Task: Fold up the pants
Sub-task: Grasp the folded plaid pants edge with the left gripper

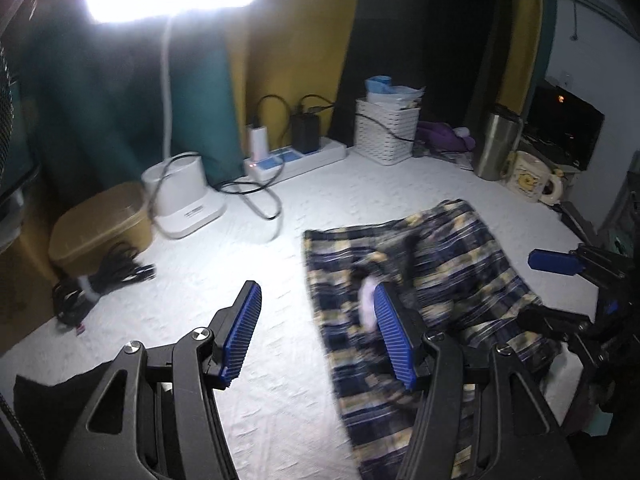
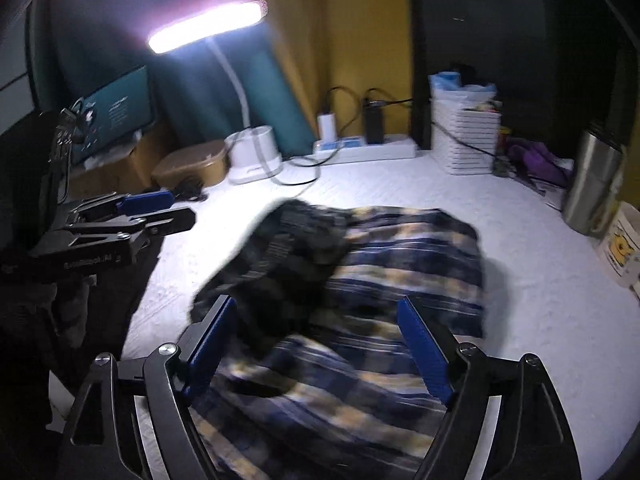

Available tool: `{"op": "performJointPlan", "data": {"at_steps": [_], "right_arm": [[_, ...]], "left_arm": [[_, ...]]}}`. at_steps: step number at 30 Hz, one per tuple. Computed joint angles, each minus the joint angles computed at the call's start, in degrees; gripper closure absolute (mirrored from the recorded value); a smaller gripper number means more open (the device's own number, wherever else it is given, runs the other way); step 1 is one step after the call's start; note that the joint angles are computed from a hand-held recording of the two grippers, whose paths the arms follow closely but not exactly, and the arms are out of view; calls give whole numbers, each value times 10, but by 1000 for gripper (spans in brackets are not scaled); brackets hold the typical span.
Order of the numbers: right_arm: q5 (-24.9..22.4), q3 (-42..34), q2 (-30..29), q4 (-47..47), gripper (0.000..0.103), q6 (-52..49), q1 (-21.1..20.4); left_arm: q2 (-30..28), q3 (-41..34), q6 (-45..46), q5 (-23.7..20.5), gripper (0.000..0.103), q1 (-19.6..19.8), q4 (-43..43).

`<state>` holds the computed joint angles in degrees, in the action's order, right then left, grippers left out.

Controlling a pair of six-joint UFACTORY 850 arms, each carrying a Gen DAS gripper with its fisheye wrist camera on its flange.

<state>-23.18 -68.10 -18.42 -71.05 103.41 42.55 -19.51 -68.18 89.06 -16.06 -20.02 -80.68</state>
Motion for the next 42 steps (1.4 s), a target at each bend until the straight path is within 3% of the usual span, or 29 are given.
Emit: {"op": "performJointPlan", "data": {"at_steps": [4, 8, 16, 19, 22, 28, 30, 32, 34, 42], "right_arm": [[-4, 32, 15, -1, 20, 31, -17], [-1, 55, 27, -8, 20, 62, -33], [14, 41, 16, -15, 20, 50, -55], [21, 26, 6, -23, 20, 41, -58], [15, 17, -2, -13, 20, 25, -62], [-4, 34, 1, 30, 20, 8, -77], [-9, 47, 6, 41, 20, 12, -83], [-12, 61, 13, 45, 20, 20, -86], [-12, 71, 18, 46, 20, 27, -89], [1, 74, 7, 53, 20, 10, -83]], "left_arm": [[-26, -25, -50, -20, 44, -11, 55], [-59, -54, -175, -9, 44, -22, 168], [-64, -66, -165, -12, 44, -2, 122], [-87, -90, -239, -18, 44, -1, 186], [-112, -116, -262, -60, 44, -6, 212], [-127, -135, -189, -106, 45, -24, 178], [-135, -143, -194, -110, 53, -29, 194], [-146, -157, -235, -111, 83, -33, 243], [-158, -166, -269, -110, 93, -32, 273], [-140, -152, -200, -74, 98, -22, 192]]}}
